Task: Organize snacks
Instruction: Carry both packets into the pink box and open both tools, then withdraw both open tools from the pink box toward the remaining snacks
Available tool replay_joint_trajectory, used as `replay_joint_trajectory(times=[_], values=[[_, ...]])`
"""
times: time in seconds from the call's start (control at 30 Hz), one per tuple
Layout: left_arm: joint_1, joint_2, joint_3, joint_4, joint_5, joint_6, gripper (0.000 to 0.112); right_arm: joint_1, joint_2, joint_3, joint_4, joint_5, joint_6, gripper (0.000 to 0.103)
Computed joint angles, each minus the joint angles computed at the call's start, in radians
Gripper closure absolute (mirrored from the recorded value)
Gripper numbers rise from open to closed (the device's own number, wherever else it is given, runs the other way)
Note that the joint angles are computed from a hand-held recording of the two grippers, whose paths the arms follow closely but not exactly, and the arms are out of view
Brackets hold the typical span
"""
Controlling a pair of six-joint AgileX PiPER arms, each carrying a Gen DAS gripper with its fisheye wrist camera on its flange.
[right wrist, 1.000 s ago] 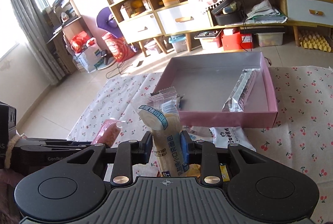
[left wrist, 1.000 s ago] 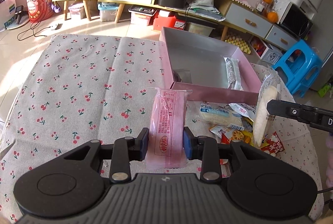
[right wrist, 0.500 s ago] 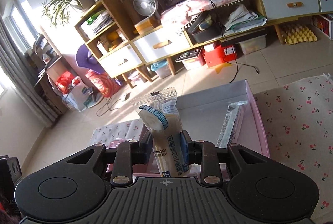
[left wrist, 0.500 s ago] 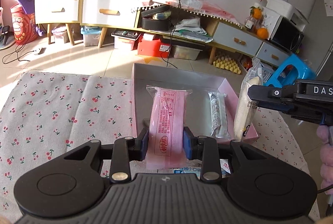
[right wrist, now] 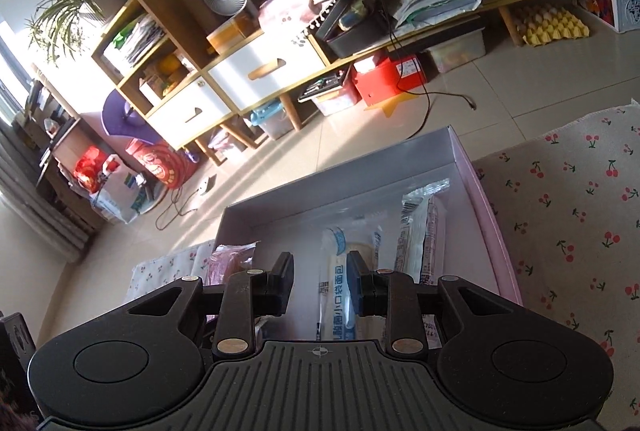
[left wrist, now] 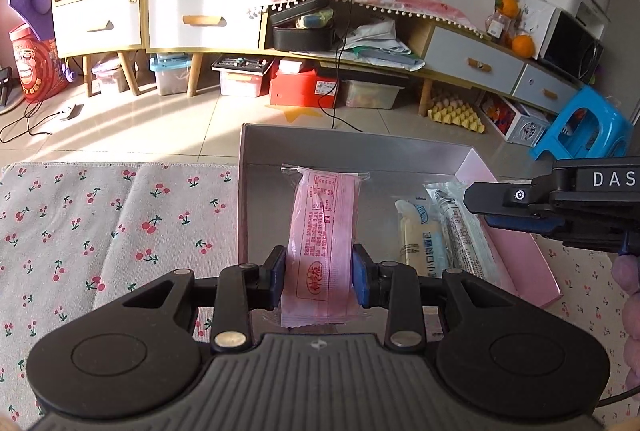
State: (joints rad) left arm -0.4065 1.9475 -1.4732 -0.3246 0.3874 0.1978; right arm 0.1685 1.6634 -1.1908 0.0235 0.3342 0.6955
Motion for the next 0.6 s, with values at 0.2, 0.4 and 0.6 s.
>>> replay_joint_trajectory(times=[0.2,0.4,0.6], values=[[-0.023,0.013,-0.01,0.083,-0.018,-0.051,0.081,-0.008,0.017,-0.007,0.003,-0.003,-0.014,0.071],[-0.048,0.014,-0.007,0.238,-0.053,-0.191,0.072,-0.011,0.012,-0.004,-0.014,0.023,-0.004,0.057],[-0.064,0.007,-0.026,0.329,-0.009,-0.268,0.05,-0.016,-0.007,-0.002,-0.007,0.061,-0.011,0.04]])
